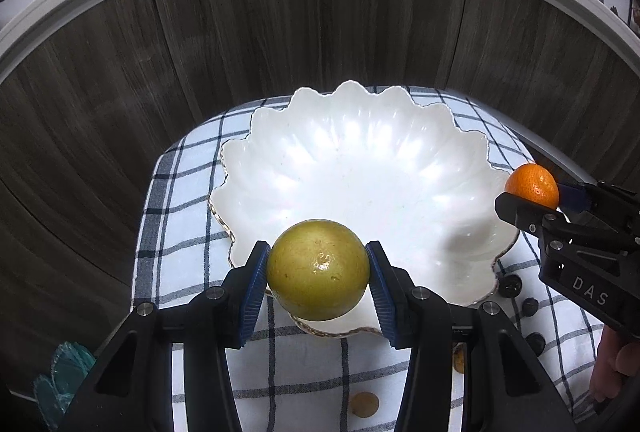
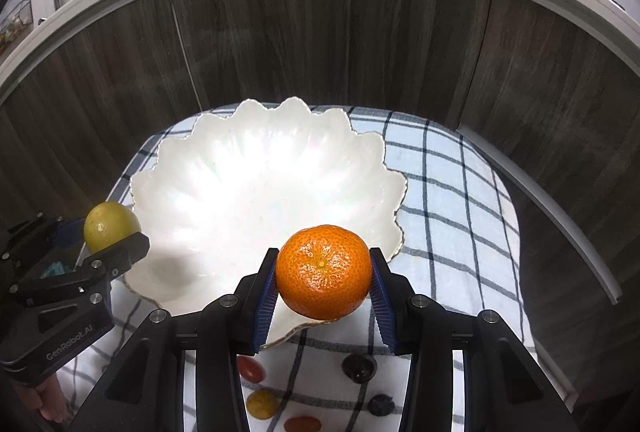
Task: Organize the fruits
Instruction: 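Open both grippers to drop the grapefruit and mandarin into the bowl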
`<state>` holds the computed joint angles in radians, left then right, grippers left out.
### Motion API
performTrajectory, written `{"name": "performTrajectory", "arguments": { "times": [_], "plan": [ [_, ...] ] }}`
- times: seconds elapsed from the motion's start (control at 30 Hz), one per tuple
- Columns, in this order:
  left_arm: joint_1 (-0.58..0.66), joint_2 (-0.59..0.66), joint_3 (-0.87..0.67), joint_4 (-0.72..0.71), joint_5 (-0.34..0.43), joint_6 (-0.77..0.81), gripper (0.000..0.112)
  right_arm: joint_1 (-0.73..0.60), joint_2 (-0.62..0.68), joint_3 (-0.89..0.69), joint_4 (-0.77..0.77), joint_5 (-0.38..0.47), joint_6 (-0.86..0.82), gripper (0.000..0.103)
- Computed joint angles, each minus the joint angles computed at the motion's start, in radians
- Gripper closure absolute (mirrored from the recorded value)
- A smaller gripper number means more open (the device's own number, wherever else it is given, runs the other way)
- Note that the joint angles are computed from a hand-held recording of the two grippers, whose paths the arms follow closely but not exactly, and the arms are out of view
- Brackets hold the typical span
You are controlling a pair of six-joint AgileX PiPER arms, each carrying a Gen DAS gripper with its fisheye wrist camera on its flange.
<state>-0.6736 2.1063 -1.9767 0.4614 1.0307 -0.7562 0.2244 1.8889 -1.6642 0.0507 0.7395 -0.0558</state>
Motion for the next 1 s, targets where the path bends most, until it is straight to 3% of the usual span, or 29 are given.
{"name": "performTrajectory", "arguments": {
  "times": [0.3,0.33,0.37,0.43,0.5,0.57,0.7,1.0],
  "plan": [
    [0.016,0.033,-0.049,-0.046,0.045,0.029,0.064,-0.002,0.054,-0.065,0.023,0.062,-0.016,0.058],
    [0.019,0.031,-0.043,-0.049,0.041,0.024,0.056,-0.002,0.058,-0.072,0.022,0.068,-0.015,0.058],
    [0.018,0.027,-0.036,-0.041,0.036,0.013,0.037,0.0,0.06,-0.078,0.008,0.072,-0.002,0.053],
    [0.006,0.002,0.005,0.011,0.01,-0.037,0.023,0.004,0.052,-0.071,-0.01,0.056,0.017,0.037],
    [0.0,0.0,0.003,0.031,0.015,-0.044,0.022,0.009,0.037,-0.052,-0.037,0.026,0.038,0.027],
    [0.0,0.006,-0.013,0.038,0.034,-0.043,0.022,0.013,0.032,-0.051,-0.064,0.021,0.059,0.027],
    [-0.009,-0.003,-0.006,0.089,0.051,-0.089,0.011,0.012,0.031,-0.06,-0.081,0.025,0.081,0.027],
    [-0.007,-0.01,-0.012,0.106,0.067,-0.1,0.01,0.019,0.013,-0.054,-0.106,0.022,0.105,0.024]
  ]
}}
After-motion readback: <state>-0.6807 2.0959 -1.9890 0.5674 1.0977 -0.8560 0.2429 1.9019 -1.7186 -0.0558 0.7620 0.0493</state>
